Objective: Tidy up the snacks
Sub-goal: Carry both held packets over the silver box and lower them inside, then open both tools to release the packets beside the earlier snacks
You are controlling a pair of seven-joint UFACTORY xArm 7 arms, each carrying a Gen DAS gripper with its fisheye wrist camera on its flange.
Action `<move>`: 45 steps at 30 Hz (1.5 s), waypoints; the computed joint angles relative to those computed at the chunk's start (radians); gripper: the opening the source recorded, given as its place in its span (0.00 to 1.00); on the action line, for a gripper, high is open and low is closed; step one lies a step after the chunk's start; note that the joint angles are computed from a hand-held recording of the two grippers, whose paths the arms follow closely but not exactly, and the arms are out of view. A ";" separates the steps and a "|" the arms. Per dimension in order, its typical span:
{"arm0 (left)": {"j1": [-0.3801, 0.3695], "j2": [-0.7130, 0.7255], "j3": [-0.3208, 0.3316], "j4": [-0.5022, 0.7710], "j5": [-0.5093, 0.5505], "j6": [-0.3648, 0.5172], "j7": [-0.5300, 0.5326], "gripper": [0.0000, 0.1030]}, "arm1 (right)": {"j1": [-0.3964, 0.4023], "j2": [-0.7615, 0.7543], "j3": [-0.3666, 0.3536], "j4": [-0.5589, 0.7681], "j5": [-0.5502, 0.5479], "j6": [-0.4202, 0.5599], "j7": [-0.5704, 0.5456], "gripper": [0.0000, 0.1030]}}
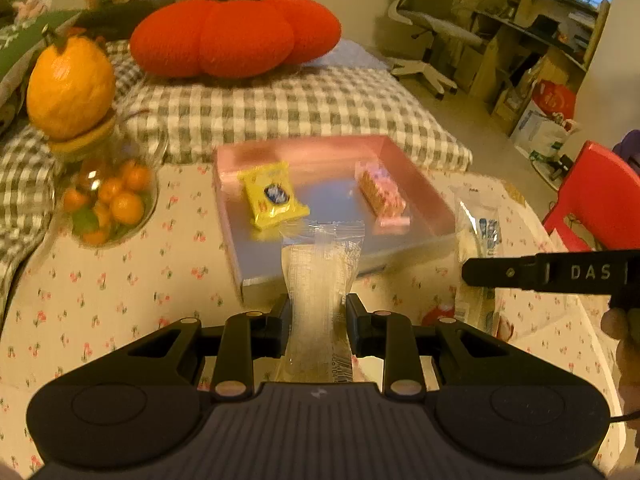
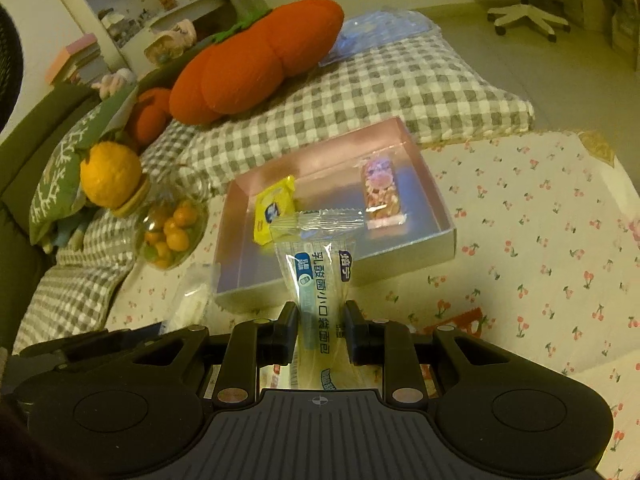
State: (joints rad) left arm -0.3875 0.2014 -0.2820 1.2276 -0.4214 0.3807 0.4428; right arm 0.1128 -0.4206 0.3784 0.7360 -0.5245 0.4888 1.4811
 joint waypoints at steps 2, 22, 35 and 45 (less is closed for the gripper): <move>-0.006 0.019 0.001 0.026 0.011 -0.005 -0.007 0.25 | -0.006 0.004 -0.009 0.005 -0.003 -0.008 -0.007 0.23; -0.056 0.369 0.006 0.431 0.192 0.018 -0.171 0.25 | -0.045 0.280 -0.172 0.193 -0.082 -0.153 -0.135 0.23; -0.116 0.535 0.039 0.612 0.279 0.043 -0.263 0.25 | 0.027 0.460 -0.304 0.296 -0.030 -0.170 -0.207 0.23; -0.119 0.598 0.027 0.686 0.292 0.050 -0.254 0.26 | 0.051 0.506 -0.358 0.312 -0.029 -0.228 -0.207 0.24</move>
State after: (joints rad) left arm -0.5063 0.7990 -0.2546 1.9139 -0.1296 0.4311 0.1887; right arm 0.1639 0.0855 0.0208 1.0481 -0.5539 0.2610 1.2741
